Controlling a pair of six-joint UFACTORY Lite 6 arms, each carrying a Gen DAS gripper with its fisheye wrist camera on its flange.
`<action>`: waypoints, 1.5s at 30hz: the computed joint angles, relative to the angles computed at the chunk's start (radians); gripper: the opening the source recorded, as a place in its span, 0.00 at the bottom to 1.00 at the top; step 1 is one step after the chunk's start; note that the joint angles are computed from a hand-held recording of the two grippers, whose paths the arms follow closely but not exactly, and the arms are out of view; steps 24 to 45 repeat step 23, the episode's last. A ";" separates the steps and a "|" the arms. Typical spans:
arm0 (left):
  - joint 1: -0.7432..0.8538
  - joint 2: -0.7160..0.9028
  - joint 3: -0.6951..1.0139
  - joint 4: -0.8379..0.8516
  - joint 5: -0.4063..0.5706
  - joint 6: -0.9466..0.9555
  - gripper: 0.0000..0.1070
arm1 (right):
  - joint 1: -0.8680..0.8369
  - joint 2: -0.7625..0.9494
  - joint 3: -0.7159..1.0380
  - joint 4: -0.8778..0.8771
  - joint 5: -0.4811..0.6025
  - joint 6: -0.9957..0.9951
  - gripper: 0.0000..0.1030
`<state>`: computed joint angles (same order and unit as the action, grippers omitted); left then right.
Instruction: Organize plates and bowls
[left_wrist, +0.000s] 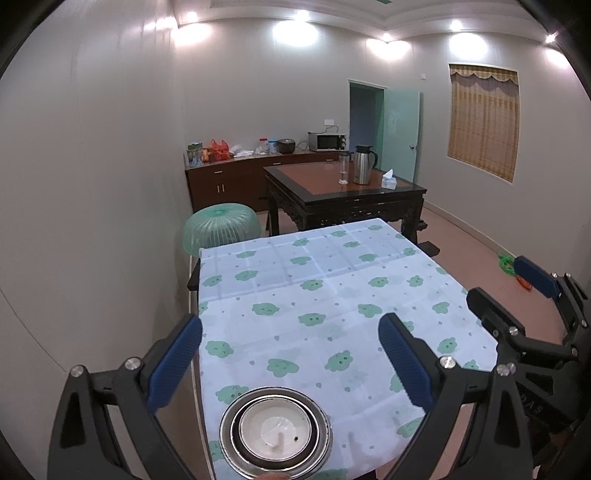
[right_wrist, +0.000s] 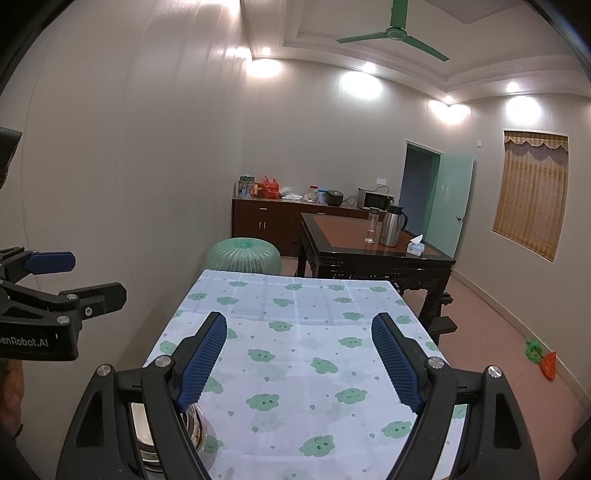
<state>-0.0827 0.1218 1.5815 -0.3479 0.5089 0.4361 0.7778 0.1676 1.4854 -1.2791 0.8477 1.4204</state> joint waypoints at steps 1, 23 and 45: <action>-0.004 0.001 0.003 0.004 0.000 -0.005 0.92 | -0.002 0.000 0.002 -0.001 0.002 -0.002 0.80; -0.131 0.042 0.065 0.293 -0.030 -0.321 0.92 | -0.103 -0.066 -0.062 -0.095 -0.102 0.028 0.80; -0.131 0.042 0.065 0.293 -0.030 -0.321 0.92 | -0.103 -0.066 -0.062 -0.095 -0.102 0.028 0.80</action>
